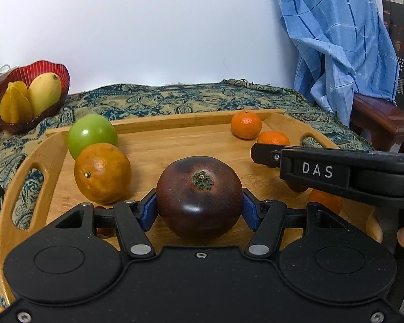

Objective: Organize fruits
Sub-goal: 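Carry the dark purple fruit in the left tool over the tray while the right tool carries the date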

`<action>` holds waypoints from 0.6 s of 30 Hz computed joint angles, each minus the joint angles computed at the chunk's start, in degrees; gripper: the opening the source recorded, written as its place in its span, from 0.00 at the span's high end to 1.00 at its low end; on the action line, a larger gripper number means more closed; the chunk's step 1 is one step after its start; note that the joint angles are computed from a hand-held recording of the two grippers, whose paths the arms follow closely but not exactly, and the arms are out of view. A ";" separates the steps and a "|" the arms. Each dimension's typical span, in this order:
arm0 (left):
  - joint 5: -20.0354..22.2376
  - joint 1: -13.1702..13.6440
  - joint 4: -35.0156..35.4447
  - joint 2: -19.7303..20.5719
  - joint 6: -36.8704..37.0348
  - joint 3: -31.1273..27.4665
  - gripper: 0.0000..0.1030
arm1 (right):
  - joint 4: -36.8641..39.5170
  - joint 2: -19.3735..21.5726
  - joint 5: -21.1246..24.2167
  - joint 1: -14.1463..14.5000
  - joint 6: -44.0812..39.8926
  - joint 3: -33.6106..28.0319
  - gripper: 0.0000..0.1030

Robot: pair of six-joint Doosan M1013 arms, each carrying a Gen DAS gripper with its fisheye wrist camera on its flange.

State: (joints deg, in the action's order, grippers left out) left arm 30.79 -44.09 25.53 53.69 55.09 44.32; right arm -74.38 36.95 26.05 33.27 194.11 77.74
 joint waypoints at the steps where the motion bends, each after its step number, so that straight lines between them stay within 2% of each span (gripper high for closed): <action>1: 0.32 0.02 -0.40 0.16 0.33 -0.30 0.42 | 1.12 0.11 0.11 -0.01 -1.08 -0.22 0.69; 18: 1.40 0.00 -0.79 0.76 0.76 -1.37 0.42 | 7.15 0.58 0.08 -0.22 -6.36 -1.30 0.68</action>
State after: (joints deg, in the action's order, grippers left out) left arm 32.20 -44.08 24.75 54.45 55.85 42.95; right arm -67.23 37.53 26.13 33.05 187.75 76.44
